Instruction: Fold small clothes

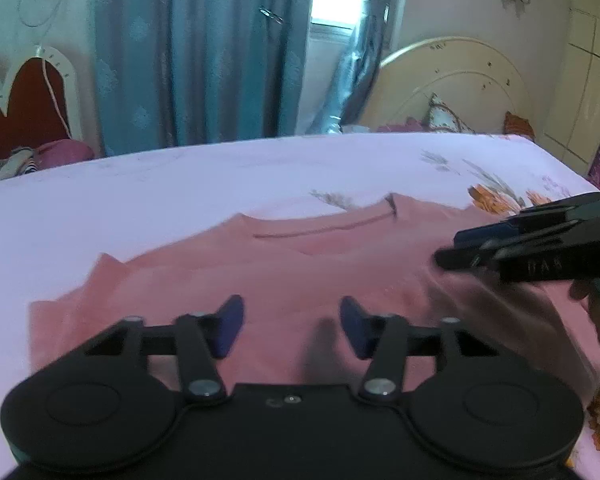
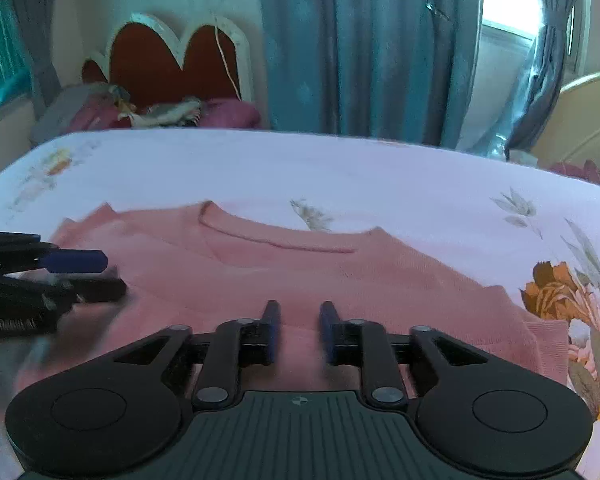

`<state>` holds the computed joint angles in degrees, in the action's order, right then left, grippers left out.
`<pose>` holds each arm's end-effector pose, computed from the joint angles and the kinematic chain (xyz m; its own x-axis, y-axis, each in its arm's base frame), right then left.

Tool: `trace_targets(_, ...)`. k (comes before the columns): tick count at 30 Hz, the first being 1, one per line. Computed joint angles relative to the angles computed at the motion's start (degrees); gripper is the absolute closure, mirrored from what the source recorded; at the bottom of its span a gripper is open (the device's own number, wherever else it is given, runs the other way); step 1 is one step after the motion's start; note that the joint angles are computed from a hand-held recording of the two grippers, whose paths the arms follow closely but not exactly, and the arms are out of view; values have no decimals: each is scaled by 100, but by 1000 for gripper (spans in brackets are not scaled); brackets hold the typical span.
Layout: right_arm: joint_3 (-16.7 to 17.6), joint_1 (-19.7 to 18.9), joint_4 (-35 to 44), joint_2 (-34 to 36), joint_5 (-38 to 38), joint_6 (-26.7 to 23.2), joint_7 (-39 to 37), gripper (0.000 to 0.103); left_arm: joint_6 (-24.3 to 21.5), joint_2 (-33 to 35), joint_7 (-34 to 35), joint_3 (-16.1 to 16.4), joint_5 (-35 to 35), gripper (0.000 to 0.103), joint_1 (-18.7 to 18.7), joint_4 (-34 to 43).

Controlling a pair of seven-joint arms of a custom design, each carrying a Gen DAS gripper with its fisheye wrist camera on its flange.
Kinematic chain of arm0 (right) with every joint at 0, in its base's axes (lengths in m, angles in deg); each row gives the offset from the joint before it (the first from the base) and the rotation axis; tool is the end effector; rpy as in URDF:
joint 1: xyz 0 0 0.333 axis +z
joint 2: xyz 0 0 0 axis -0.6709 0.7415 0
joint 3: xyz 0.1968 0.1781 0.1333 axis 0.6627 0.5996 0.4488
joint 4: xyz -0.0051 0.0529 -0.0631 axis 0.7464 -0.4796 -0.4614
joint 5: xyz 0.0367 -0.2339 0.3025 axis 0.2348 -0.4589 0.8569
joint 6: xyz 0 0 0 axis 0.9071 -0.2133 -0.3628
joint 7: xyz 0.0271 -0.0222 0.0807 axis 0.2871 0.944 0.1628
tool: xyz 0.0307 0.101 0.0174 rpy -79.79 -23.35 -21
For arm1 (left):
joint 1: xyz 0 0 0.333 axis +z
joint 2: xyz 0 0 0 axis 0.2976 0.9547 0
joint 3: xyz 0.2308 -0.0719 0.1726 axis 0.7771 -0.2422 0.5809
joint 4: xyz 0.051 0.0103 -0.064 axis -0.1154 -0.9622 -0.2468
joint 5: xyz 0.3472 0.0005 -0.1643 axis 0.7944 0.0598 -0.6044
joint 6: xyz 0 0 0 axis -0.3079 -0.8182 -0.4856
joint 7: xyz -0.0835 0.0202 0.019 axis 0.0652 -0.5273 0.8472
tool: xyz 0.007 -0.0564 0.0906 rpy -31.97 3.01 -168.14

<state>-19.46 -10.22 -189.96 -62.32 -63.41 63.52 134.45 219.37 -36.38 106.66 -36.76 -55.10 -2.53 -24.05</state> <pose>0.4242 0.4022 0.4746 -0.2073 -0.9571 -0.2025 -0.7206 0.2894 -0.6300 0.5533 -0.3835 0.4672 -0.8213 -0.5642 0.0838 -0.4246 0.5067 -0.7503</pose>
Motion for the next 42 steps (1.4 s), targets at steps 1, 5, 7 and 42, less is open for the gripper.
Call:
trace_targets(1, -2, -8, -30, 35, 134, 158, -157, 45, 32, 24, -110, 80, 179, 48, -82, -10)
trace_targets(5, -19, -6, -602, -447, 475, -592, -27, 46, 324, 31, -1010, 645, 983, 53, -249, -144)
trace_targets(7, 20, -98, -1162, -1000, 707, -1077, 445, 47, 347, 56, -1306, 771, 1300, 50, -85, -193)
trace_targets(42, 836, 869, 290, -253, 559, -1564, 712, 69, 807, -2350, -615, -29, -732, 43, -460, -2991)
